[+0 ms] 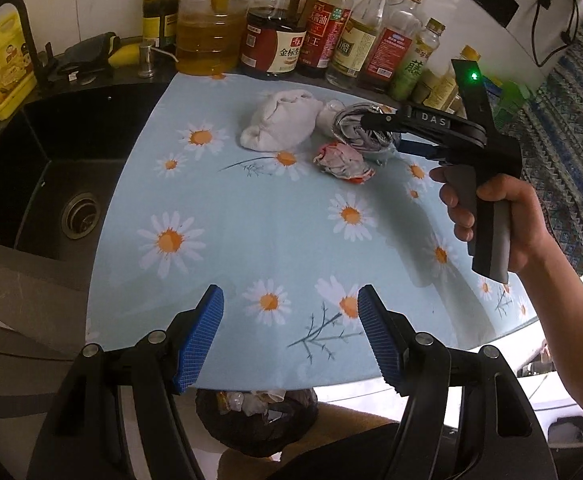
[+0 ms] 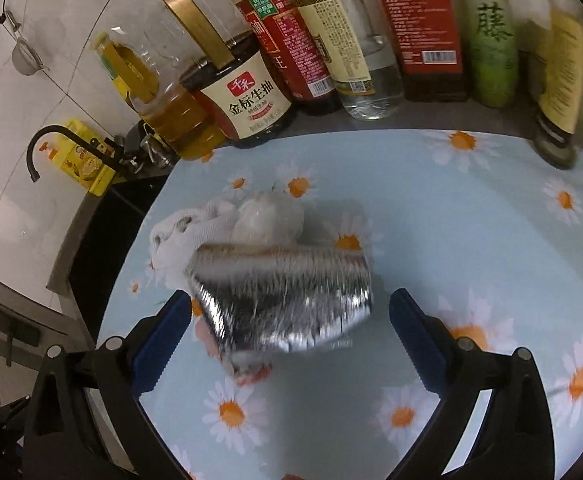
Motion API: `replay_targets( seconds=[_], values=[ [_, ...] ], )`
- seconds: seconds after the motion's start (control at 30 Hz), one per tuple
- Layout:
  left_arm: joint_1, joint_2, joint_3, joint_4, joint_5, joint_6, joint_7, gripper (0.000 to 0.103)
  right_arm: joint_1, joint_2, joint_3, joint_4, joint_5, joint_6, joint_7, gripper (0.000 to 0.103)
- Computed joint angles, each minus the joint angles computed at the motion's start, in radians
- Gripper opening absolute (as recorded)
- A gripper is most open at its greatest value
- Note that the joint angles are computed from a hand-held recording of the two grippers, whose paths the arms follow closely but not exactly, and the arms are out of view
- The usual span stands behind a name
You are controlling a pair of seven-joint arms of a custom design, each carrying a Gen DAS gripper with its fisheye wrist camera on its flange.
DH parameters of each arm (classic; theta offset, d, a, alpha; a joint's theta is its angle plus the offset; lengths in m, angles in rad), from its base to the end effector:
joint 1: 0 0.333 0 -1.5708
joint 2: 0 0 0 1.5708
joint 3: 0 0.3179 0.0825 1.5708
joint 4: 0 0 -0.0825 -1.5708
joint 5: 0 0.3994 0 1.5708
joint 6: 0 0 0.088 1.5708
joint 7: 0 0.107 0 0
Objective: Collect trash
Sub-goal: 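Grasp the silver foil roll with the right gripper while the left reaches the pink crumpled paper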
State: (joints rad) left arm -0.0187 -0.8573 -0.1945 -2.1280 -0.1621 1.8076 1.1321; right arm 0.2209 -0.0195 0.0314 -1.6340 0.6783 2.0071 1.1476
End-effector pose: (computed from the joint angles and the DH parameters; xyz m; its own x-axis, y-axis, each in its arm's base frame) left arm 0.2906 -0.1183 0.7451 0.1874 -0.9572 0.2205 -0.8514 -0.2703 -0.4494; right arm 0.5733 0.1867 0.6654 0.5461 -0.7051 -0.4523 -0.8035 -0.2880 -0.5210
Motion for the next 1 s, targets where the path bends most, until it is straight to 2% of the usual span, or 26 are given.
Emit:
replay_targets(
  seconds=[0.07, 0.13, 0.17, 0.27, 0.63, 1.0],
  values=[
    [0.003, 0.019, -0.008, 0.011, 0.004, 0.006, -0.005, 0.067, -0.003, 0.023, 0.0, 0.023, 0.014, -0.016, -0.001, 0.097],
    [0.004, 0.032, -0.011, 0.019, 0.009, 0.01, -0.007, 0.067, -0.008, 0.036, 0.001, 0.039, 0.031, -0.039, -0.021, 0.09],
    [0.005, 0.038, -0.012, 0.023, 0.011, 0.018, -0.011, 0.067, -0.011, 0.044, 0.002, 0.05, 0.031, -0.054, -0.028, 0.081],
    [0.007, 0.051, -0.01, 0.033, 0.017, 0.035, -0.017, 0.067, -0.015, 0.041, 0.008, 0.049, 0.03, -0.052, -0.045, 0.078],
    [-0.011, 0.132, -0.006, 0.073, 0.031, 0.07, 0.028, 0.067, -0.034, -0.031, -0.019, -0.01, 0.088, -0.037, -0.06, 0.077],
    [-0.042, 0.304, -0.006, 0.173, 0.027, 0.144, 0.127, 0.071, -0.045, -0.256, -0.127, -0.243, 0.135, -0.03, -0.09, 0.077]
  ],
)
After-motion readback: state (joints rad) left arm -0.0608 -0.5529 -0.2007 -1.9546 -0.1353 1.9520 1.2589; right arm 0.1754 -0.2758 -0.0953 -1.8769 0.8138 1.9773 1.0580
